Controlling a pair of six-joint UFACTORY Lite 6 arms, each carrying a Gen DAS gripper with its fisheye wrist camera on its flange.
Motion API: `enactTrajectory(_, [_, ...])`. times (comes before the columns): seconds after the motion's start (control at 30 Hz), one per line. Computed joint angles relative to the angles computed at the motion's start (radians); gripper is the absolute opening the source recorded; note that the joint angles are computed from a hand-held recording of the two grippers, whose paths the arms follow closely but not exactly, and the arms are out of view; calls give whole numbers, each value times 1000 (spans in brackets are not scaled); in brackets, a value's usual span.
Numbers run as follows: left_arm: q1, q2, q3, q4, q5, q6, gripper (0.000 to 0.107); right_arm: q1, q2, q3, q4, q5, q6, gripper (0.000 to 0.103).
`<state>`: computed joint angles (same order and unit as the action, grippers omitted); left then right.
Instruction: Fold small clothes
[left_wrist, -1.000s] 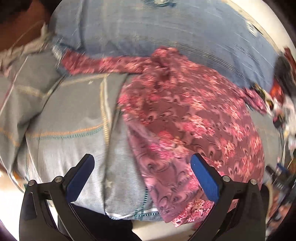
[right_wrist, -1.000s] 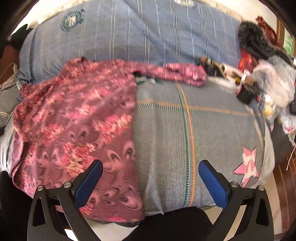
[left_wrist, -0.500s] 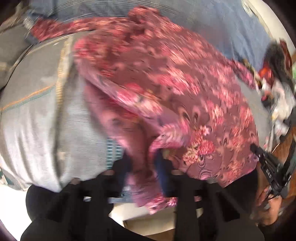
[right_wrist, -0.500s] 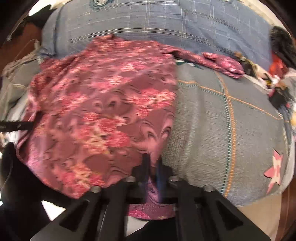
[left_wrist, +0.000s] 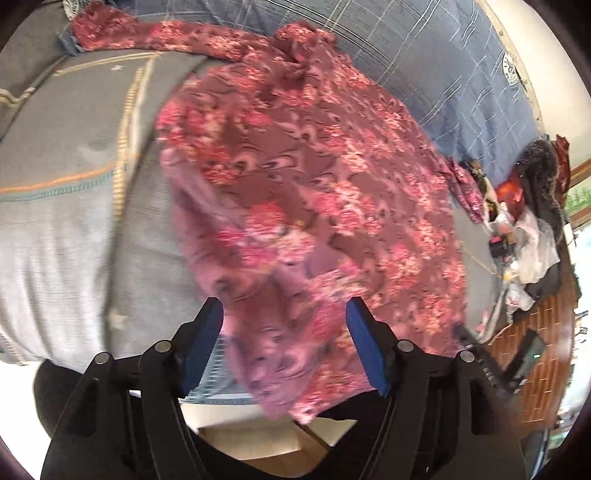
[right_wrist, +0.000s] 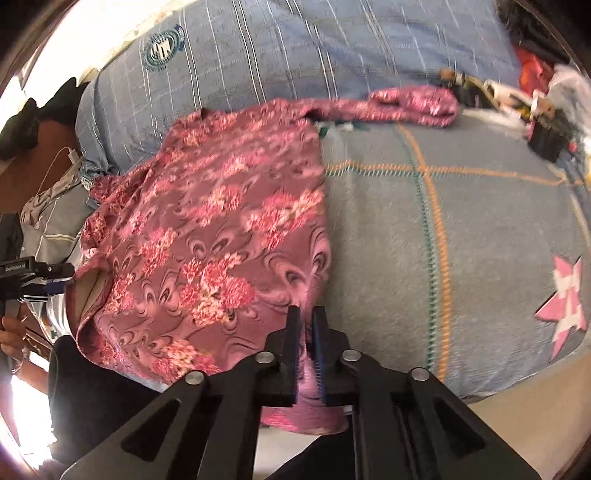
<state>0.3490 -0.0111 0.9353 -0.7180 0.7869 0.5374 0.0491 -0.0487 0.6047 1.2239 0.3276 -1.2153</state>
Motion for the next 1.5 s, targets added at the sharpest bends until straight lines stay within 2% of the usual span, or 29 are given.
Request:
enactTrajectory(0.07, [-27, -1, 8, 13, -9, -48, 76, -17, 29, 1, 32, 0, -30, 42])
enactTrajectory(0.1, [-48, -4, 8, 28, -16, -76, 80, -22, 32, -5, 57, 2, -52, 43])
enactTrajectory(0.23, [-150, -29, -12, 87, -41, -121, 80, -44, 31, -21, 132, 26, -127, 43])
enactTrajectory(0.37, [-297, -32, -24, 385, -189, -404, 78, -41, 33, -19, 140, 26, -129, 43])
enactTrajectory(0.4, [-316, -34, -40, 460, -233, -463, 52, -38, 32, -19, 144, 22, -130, 43])
enactTrajectory(0.43, [-318, -34, -45, 493, -241, -480, 6, -34, 30, -21, 152, 17, -138, 43])
enactTrajectory(0.47, [-299, -26, -41, 484, -225, -460, 1, -28, 26, -23, 155, 14, -147, 39])
enactTrajectory(0.5, [-254, -35, -47, 433, -213, -416, 1, -23, 22, -25, 158, 15, -156, 13])
enactTrajectory(0.53, [-182, -67, -64, 362, -204, -343, 0, -27, 14, -26, 155, 35, -167, 3])
enactTrajectory(0.6, [-43, -146, -86, 295, -170, -241, 0, -75, -45, -43, 169, 126, -191, 2])
enactTrajectory(0.7, [216, -229, -95, 140, -43, -21, 0, -200, -183, -58, 128, 284, -156, 2])
enactTrajectory(0.77, [337, -250, -123, 96, 18, 77, 1, -314, -263, -57, 96, 396, -128, 1])
enactTrajectory(0.83, [402, -247, -189, 109, 36, 136, 1, -395, -304, -59, 65, 442, -111, 0])
enactTrajectory(0.93, [422, -212, -255, 175, 28, 146, 1, -434, -256, -80, -9, 373, -95, 0])
enactTrajectory(1.03, [490, -175, -230, 170, 85, 202, 1, -399, -130, -64, -112, 224, -7, 1])
enactTrajectory(1.07, [511, -177, -209, 157, 106, 224, 2, -392, -92, -42, -117, 219, 7, 7])
enactTrajectory(1.13, [527, -156, -128, 112, 148, 254, 13, -370, -25, 26, -63, 235, 11, 10])
enactTrajectory(1.17, [515, -123, -64, 77, 161, 254, 20, -355, 5, 61, -30, 247, 4, 21])
enactTrajectory(1.2, [487, -104, -23, 64, 154, 231, 45, -311, 70, 132, 25, 246, -6, 47])
enactTrajectory(1.23, [457, -83, 8, 51, 129, 220, 66, -273, 117, 184, 61, 235, -8, 59])
enactTrajectory(1.27, [409, -48, 54, 47, 83, 183, 69, -229, 167, 236, 98, 205, -11, 65])
enactTrajectory(1.33, [303, 57, 174, 100, 2, 40, 69, -136, 300, 367, 138, 166, -4, 65])
enactTrajectory(1.37, [287, 112, 237, 98, 5, 1, 69, -87, 340, 409, 146, 132, 9, 65])
enactTrajectory(1.43, [241, 220, 335, 63, -23, -14, 71, 25, 491, 567, 60, 17, 125, 65])
enactTrajectory(1.47, [203, 294, 386, 108, -55, -65, 71, 73, 540, 609, 32, -27, 153, 66])
enactTrajectory(1.5, [165, 356, 437, 194, -64, -157, 71, 118, 547, 620, 34, -100, 140, 62])
